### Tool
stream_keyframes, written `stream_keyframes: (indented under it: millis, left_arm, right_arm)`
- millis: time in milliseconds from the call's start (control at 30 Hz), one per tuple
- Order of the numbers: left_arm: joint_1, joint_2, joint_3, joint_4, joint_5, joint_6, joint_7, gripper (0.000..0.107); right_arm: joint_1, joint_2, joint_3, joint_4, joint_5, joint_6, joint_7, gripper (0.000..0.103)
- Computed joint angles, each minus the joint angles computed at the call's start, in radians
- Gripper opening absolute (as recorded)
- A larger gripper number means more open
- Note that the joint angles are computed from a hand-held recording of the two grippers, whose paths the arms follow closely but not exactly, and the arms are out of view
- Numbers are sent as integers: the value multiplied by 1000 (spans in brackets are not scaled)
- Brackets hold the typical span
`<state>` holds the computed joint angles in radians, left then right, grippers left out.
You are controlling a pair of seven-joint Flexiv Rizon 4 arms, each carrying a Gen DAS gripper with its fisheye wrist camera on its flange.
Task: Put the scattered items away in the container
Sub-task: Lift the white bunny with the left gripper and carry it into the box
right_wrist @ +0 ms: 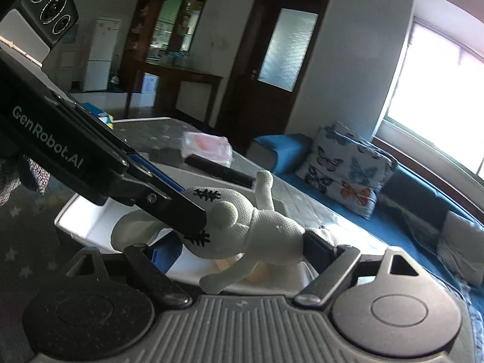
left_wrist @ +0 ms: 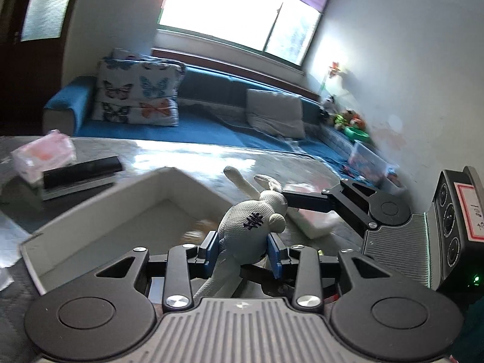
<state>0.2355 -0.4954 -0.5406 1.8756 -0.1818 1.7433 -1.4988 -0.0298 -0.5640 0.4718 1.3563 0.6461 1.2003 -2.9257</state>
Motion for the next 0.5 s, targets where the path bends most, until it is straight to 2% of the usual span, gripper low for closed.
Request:
stream_keyframes:
  millis: [333, 500]
  left_arm:
    - [43, -7, 38, 25, -31, -15, -37, 38]
    - [31, -11, 82, 32, -65, -35, -59, 38]
  right_arm:
    - [106, -100, -20, -82, -113, -31, 79, 88]
    - [135, -150, -23, -125, -168, -66, 118, 88]
